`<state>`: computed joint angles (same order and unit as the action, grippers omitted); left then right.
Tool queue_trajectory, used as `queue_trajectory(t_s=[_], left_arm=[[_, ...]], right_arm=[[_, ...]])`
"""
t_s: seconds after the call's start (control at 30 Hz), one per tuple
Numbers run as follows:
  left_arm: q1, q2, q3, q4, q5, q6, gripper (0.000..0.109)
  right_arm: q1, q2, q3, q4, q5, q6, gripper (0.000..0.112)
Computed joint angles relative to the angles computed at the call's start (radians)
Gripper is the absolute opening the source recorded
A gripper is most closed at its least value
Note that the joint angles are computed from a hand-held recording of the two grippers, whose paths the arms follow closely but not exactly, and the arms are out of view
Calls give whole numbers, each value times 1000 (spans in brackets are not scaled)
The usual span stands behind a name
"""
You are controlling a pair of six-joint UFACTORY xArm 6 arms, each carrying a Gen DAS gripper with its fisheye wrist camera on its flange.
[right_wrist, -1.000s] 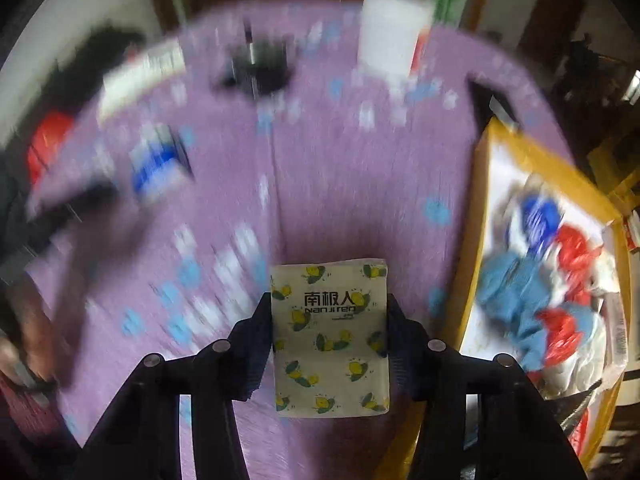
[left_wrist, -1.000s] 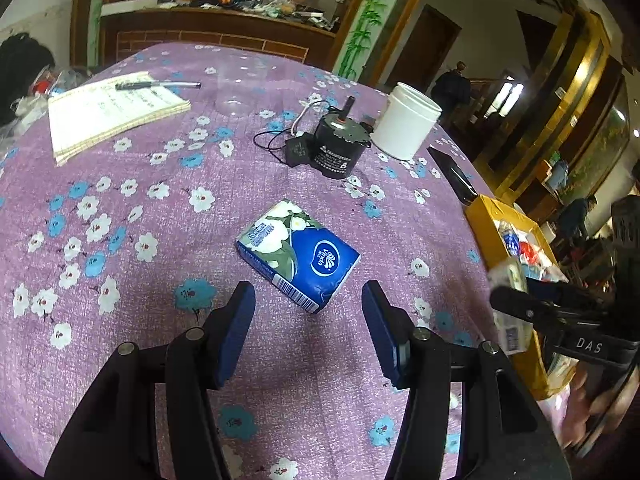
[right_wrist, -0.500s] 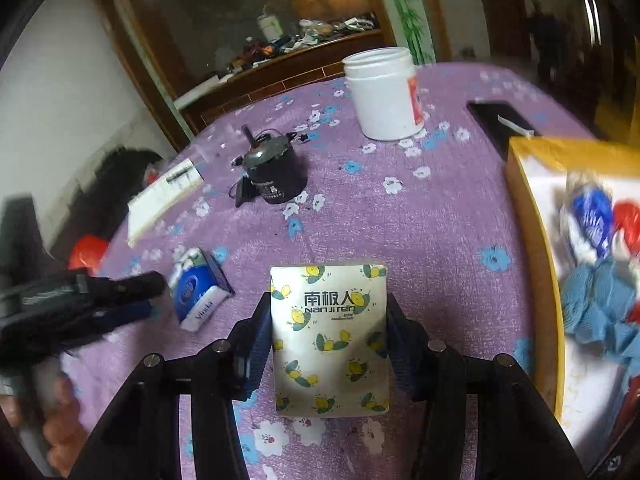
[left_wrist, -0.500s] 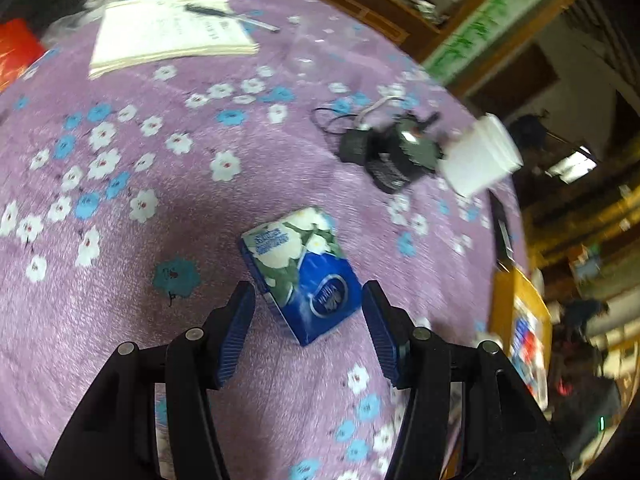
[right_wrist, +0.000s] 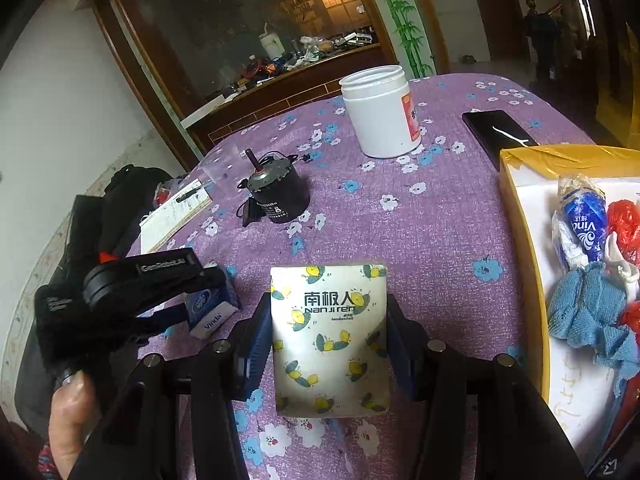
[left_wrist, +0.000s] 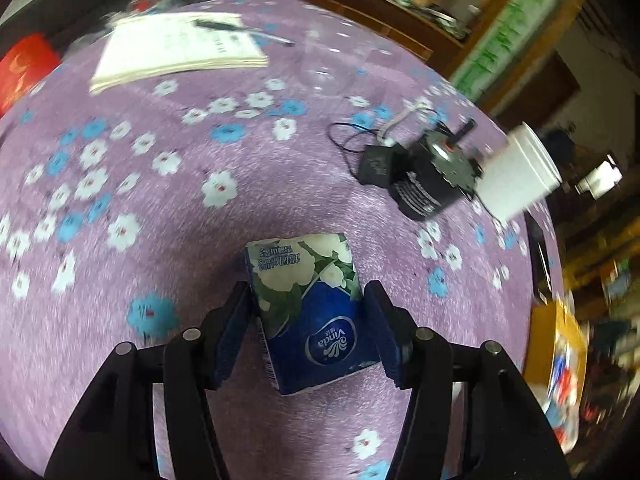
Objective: Organize soft objects
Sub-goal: 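Lift the Vinda and Nanjiren packs and hold them above the table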
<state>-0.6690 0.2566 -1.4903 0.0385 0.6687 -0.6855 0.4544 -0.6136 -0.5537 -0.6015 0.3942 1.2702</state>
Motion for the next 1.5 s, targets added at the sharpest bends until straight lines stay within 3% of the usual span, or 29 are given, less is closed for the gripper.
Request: queue_trajectory(t_s=[0.07,0.23,0.33,0.4,0.5,0.63,0.8,1.23,1.5], left_arm=[[7,-14,24,-37,-19,116,54],[16,-50,75,-40,-43,257,54],[15,-49,75,-24,-43,251,59],[5,-47,73,17,-39,240,69],[-21,-37,60,143,-14,197,66],[-37,-42,72,195,-37,200,56],[-49,-70,109,328,-98,131,54],[-70,-166,201,947,-274,-289,54],[-83,-187,204,1136,-270,-435,54]], right_arm=[[0,0,2,5,-3,-6,53],[8,10,-4,2,5,-9,53],[16,24,-12,-4,15,-11,53],[21,34,-19,-5,22,-16,53],[25,41,-23,-4,29,-20,53],[26,40,-23,-18,27,-9,53],[31,30,-24,-64,41,27,53],[38,8,-25,-141,75,95,53],[36,-8,-18,-163,75,118,53]])
